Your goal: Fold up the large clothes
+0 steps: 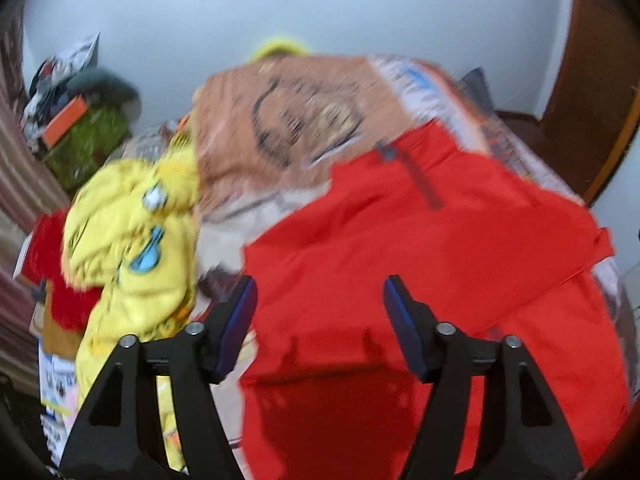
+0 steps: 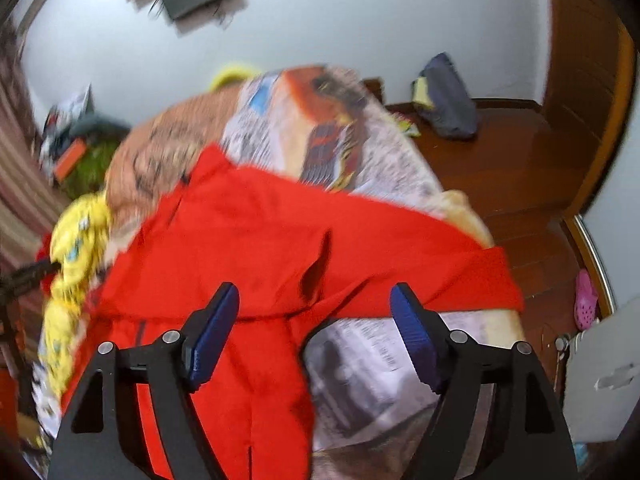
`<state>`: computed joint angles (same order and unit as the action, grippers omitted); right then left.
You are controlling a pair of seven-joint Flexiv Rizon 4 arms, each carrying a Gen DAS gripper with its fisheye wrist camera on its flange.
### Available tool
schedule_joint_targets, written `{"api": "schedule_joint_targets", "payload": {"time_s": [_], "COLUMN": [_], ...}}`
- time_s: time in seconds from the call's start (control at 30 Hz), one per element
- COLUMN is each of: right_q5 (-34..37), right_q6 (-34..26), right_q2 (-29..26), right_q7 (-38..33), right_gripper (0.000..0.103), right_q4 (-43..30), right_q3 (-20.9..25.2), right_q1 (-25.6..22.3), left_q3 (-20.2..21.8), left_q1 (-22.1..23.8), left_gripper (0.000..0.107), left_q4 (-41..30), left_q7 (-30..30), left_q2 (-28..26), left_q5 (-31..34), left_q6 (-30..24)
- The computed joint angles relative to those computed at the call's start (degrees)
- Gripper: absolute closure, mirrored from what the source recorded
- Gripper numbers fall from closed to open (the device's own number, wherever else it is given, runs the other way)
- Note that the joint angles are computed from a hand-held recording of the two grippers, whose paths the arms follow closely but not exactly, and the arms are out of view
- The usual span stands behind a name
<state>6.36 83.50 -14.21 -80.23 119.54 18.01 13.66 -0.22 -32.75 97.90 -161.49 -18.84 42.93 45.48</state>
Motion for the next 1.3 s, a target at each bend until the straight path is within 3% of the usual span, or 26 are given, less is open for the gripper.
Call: {"api": "schedule_joint_targets", "payload": {"time_s": [0.2, 0.4, 0.63, 0.73, 0.9, 1.03, 1.13, 1.2, 1.3], "right_q5": [4.4, 10.1, 19.8, 20.3, 13.2, 9.4, 6.7, 6.7, 7.2], "right_q6": [-0.2, -4.8, -9.8, -8.4, -7.6, -11.2, -7.4, -5.6, -4.7], "right_q2": [-0.7, -6.0, -13.9, -14.7, -15.8, -18.2, -17.5, -17.1, -16.9], "right_q7": [2.4, 4.8, 3.7, 4.0, 6.9, 9.6, 12.9, 13.5, 12.5], "right_gripper": [0.021, 0.021, 0.021, 0.021, 0.022, 0.042, 0.060, 0.080, 0.094], "right_q4": [-1.4, -5.4, -12.8, -14.1, -15.6, -17.5, -14.1, -13.0, -12.7], "right_q3": [-1.0, -0.9, 3.9, 3.3, -0.7, -2.2, -4.8, -3.6, -0.8], "right_q1": [-3.9, -8.1, -14.4, -13.2, -8.8, -7.8, -5.9, -7.3, -10.2], "left_q3": [-0.6, -0.2, 0.5, 1.4, 4.1, 5.6, 6.3, 6.2, 6.3], "left_q1": [-1.0, -1.9, -2.5, -3.0, -4.8, -5.5, -6.1, -6.0, -6.2], "left_gripper": [0.036, 0.036, 0.036, 0.036, 0.036, 0.036, 0.036, 0.036, 0.036], "left_q4": [-8.2, -15.3, -18.0, -17.6, -16.8, -16.1, -15.7, -15.6, -15.4], "left_q7": [3.5, 9.6, 16.4, 18.5, 19.8, 19.5, 19.0, 19.5, 19.8], "left_q2": [-6.2, -14.5, -20.5, -21.5, -22.0, -21.9, -21.9, -22.0, -21.9], "left_q5": [-0.8, -6.4, -14.5, -17.8, -20.9, -21.5, -21.5, -21.9, -22.1], "left_q6": [5.3, 9.8, 12.4, 12.7, 13.0, 13.9, 14.6, 14.6, 14.5]}}
